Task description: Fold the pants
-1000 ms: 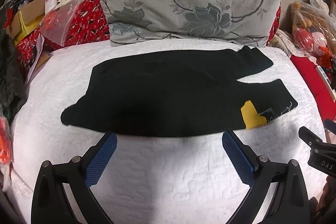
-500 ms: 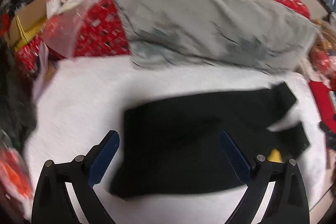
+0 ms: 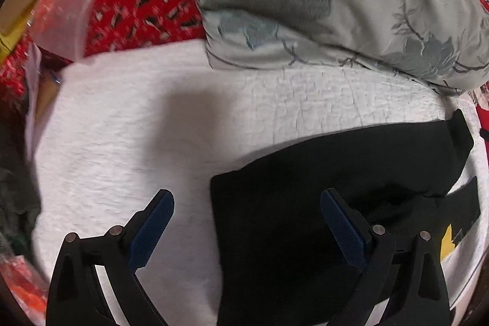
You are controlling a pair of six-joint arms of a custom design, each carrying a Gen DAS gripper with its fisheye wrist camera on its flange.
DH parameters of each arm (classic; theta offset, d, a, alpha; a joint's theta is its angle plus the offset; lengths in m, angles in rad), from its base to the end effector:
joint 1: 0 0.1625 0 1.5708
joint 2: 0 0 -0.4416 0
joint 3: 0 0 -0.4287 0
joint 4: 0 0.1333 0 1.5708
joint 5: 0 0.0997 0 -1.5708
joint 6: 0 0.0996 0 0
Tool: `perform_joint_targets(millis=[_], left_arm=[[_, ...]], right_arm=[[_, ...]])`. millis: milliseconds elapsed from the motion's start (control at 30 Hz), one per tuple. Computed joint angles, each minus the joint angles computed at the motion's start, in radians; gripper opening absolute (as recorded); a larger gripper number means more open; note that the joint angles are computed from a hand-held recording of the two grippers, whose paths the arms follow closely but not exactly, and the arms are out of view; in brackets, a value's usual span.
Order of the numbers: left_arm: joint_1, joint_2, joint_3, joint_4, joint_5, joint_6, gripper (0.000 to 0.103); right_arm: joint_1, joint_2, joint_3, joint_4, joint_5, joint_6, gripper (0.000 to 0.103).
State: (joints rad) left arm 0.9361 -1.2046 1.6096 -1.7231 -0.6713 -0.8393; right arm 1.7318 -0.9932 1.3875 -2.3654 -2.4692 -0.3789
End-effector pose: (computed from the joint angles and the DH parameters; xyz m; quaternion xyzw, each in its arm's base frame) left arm -0.2053 -0.6352 0.3210 -0.0367 0.8943 -0.2058 0.3956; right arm 0.1754 -0.7343 0.3495 0.1522 -0.8739 0.1318 0.4425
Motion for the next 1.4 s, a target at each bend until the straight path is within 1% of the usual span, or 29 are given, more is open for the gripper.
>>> perform_joint_targets(millis=[100,200,233,267,300,367,467,500,533,567,600,633,667,700,733,767,800,900,1000,1033,1100,1200,1267,1333,1367,1400], left_arm=[[0.026,0.001,0.015,-0.043,-0.009,0.045,0.097],[0.060,0.009,0.014,-0.110,-0.029,0.091,0.097],[0.057,0.001,0.026,-0.120,-0.037,0.086,0.097],[0.071,0.003,0.025,-0.150,-0.045,0.102,0.097],[0.074,0.002,0.026,-0.156,-0.052,0.098,0.097],[0.094,0.007,0.021,-0.182,-0.088,0.111,0.097],[0.116,0.034,0.003,-0.176,-0.117,0.142,0.095],[0.125,0.047,-0.006,-0.164,-0.123,0.157,0.091],[0.132,0.055,-0.009,-0.155,-0.123,0.169,0.087],[0.138,0.062,-0.014,-0.139,-0.120,0.163,0.076],[0.144,0.067,-0.017,-0.133,-0.115,0.152,0.076],[0.149,0.063,-0.012,-0.159,-0.118,0.154,0.074],[0.149,0.059,-0.007,-0.188,-0.111,0.156,0.060],[0.150,0.059,-0.011,-0.198,-0.113,0.157,0.044],[0.151,0.060,-0.018,-0.199,-0.119,0.157,0.039],[0.151,0.062,-0.026,-0.198,-0.128,0.163,0.032],[0.148,0.066,-0.034,-0.188,-0.127,0.168,0.029],[0.121,0.081,-0.056,-0.110,-0.075,0.175,0.023],[0.084,0.091,-0.053,-0.073,-0.002,0.167,0.017],[0.073,0.091,-0.050,-0.066,0.018,0.161,0.017],[0.053,0.094,-0.044,-0.053,0.040,0.153,0.017],[0.042,0.064,-0.007,-0.103,0.001,0.164,0.019],[0.052,0.044,0.010,-0.140,-0.054,0.157,0.022],[0.064,0.023,0.013,-0.151,-0.085,0.144,0.033],[0.073,0.009,0.019,-0.171,-0.114,0.143,0.045],[0.082,0.001,0.019,-0.186,-0.137,0.146,0.055]], right_arm=[[-0.020,0.050,-0.053,0.035,-0.027,0.006,0.095],[-0.040,0.084,-0.094,0.077,-0.017,0.016,0.094],[-0.046,0.095,-0.105,0.085,-0.019,0.016,0.093],[-0.051,0.104,-0.116,0.100,-0.017,0.020,0.090],[-0.055,0.112,-0.127,0.113,-0.015,0.025,0.089],[-0.064,0.122,-0.144,0.162,-0.005,0.047,0.077],[-0.071,0.126,-0.153,0.197,0.022,0.048,0.068],[-0.071,0.127,-0.153,0.197,0.028,0.045,0.067],[-0.072,0.124,-0.156,0.207,0.045,0.047,0.061],[-0.073,0.122,-0.161,0.221,0.062,0.052,0.050],[-0.075,0.120,-0.165,0.234,0.080,0.054,0.044],[-0.074,0.118,-0.168,0.248,0.088,0.055,0.032],[-0.073,0.117,-0.169,0.255,0.090,0.052,0.023],[-0.070,0.117,-0.168,0.256,0.084,0.046,0.022],[-0.066,0.114,-0.164,0.256,0.074,0.038,0.016],[-0.062,0.109,-0.156,0.251,0.070,0.031,0.008],[-0.059,0.103,-0.149,0.246,0.068,0.022,0.007],[-0.048,0.087,-0.137,0.246,0.095,0.010,0.005],[-0.036,0.065,-0.115,0.227,0.088,-0.022,0.005],[-0.036,0.060,-0.104,0.203,0.084,-0.036,0.005],[-0.032,0.048,-0.098,0.197,0.088,-0.026,0.005],[-0.036,0.031,-0.099,0.206,0.114,0.004,0.005],[-0.044,0.036,-0.121,0.239,0.123,0.032,0.005],[-0.053,0.039,-0.132,0.277,0.119,0.066,0.006],[-0.056,0.044,-0.138,0.283,0.121,0.073,0.008],[-0.058,0.046,-0.137,0.283,0.125,0.079,0.010]])
